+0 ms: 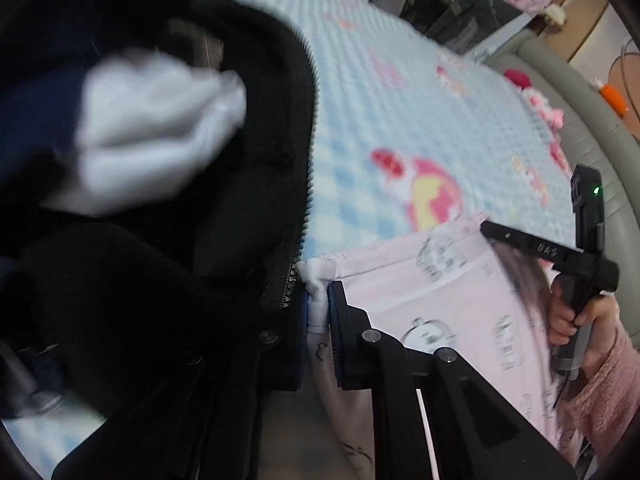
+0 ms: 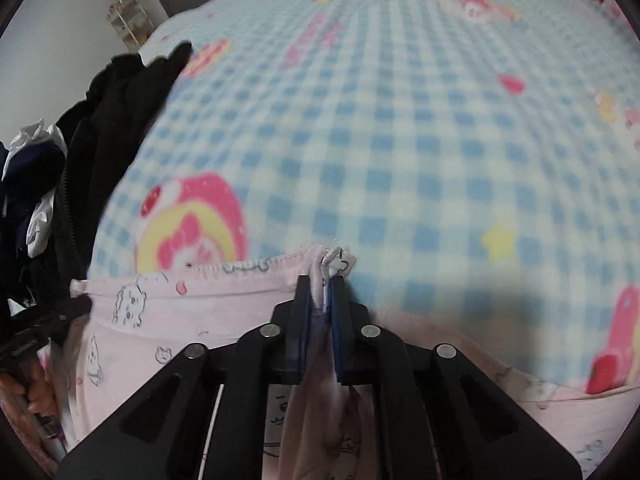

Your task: Fold clothes

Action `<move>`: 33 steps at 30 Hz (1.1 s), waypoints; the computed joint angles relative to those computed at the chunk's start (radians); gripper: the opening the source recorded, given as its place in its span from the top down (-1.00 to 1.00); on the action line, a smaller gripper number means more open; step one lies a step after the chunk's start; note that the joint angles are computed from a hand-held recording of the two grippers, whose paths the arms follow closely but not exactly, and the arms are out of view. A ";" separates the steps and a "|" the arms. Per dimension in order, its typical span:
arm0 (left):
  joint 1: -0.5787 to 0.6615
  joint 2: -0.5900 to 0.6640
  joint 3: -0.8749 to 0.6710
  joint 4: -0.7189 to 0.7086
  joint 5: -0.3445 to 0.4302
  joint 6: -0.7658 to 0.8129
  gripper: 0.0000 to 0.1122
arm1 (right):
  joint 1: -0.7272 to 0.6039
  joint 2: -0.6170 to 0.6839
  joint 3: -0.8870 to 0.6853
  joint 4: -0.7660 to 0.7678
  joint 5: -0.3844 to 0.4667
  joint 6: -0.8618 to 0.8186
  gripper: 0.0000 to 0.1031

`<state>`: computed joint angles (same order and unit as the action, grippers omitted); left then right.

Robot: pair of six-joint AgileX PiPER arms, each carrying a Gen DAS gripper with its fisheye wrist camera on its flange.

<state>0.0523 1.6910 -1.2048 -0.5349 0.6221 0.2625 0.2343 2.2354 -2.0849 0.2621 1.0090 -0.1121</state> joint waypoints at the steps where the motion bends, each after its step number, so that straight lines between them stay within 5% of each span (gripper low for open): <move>1: -0.008 -0.046 0.025 0.055 -0.033 -0.050 0.32 | -0.002 -0.035 0.024 0.007 -0.022 -0.011 0.64; 2: -0.009 -0.092 0.053 0.070 -0.054 -0.067 0.26 | -0.003 -0.071 0.049 0.009 -0.039 -0.018 0.49; 6: -0.045 -0.212 0.136 -0.098 0.003 0.072 0.39 | 0.028 -0.246 0.221 0.054 -0.055 -0.067 0.47; 12: -0.319 -0.126 0.168 0.314 -0.009 -0.230 0.35 | 0.173 -0.429 0.607 -0.069 -0.145 -0.038 0.47; 15: -0.262 -0.166 0.233 0.289 -0.001 -0.220 0.39 | 0.179 -0.472 0.758 -0.122 -0.209 -0.022 0.57; 17: -0.197 -0.237 0.268 0.232 0.011 -0.199 0.42 | 0.131 -0.515 0.796 -0.077 -0.222 -0.032 0.66; 22: -0.305 -0.318 0.292 0.255 -0.008 -0.204 0.31 | 0.245 -0.617 0.840 -0.132 -0.236 0.012 0.53; 27: -0.482 -0.249 0.264 0.555 0.153 -0.536 0.24 | 0.409 -0.572 0.853 -0.377 -0.181 0.296 0.46; 33: -0.527 -0.445 0.382 0.564 0.122 -0.704 0.23 | 0.382 -0.695 0.921 -0.401 -0.119 0.392 0.44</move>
